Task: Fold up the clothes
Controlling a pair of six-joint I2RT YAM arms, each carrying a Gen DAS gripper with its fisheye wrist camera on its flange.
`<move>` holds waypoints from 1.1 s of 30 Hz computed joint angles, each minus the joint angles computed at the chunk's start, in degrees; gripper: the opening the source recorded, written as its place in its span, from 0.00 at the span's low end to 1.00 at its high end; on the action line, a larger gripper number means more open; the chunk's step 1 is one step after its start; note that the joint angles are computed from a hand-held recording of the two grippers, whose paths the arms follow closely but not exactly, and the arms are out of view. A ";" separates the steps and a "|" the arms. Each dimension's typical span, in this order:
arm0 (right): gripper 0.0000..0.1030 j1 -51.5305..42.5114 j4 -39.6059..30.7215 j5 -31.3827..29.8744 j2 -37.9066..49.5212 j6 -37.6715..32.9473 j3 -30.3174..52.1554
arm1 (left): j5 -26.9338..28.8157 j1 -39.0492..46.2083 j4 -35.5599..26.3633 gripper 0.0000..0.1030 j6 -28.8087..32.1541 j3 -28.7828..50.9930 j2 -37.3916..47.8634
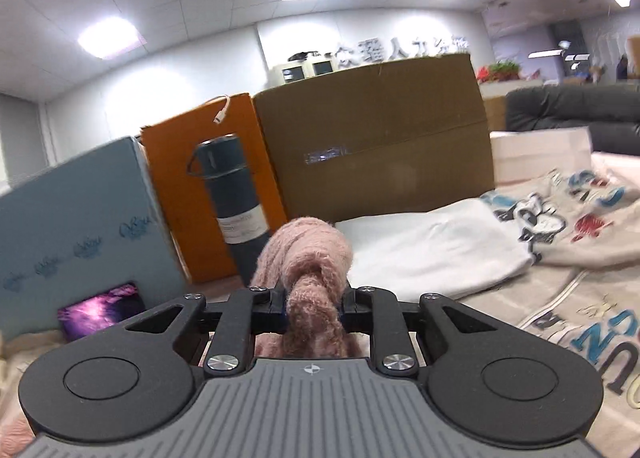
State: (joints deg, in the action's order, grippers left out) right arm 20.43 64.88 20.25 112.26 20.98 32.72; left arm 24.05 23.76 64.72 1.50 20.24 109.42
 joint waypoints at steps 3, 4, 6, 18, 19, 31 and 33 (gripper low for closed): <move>0.18 3.48 5.49 0.80 0.73 -4.36 -0.63 | -4.33 -2.02 -4.32 0.96 1.96 1.02 -1.09; 0.18 4.81 7.29 1.05 1.00 -5.99 -0.73 | -4.95 -2.25 -5.53 0.96 2.13 1.39 -1.29; 0.18 7.88 10.20 1.27 1.80 -9.53 -0.32 | -5.13 -1.89 -6.05 0.96 1.62 1.68 -1.25; 0.18 25.01 10.00 -1.64 13.77 -32.92 12.72 | 5.21 3.92 5.64 0.96 -6.74 -0.55 1.53; 0.18 25.61 7.54 -3.04 13.75 -32.29 13.60 | 6.04 4.57 6.87 0.96 -7.98 -0.78 1.79; 0.77 21.03 -14.93 -32.12 10.61 -18.22 17.13 | 9.81 7.37 9.26 0.96 -14.45 0.36 3.49; 0.84 20.36 -15.48 -36.82 9.11 -18.79 16.31 | 10.47 8.13 11.39 0.96 -15.91 0.13 4.31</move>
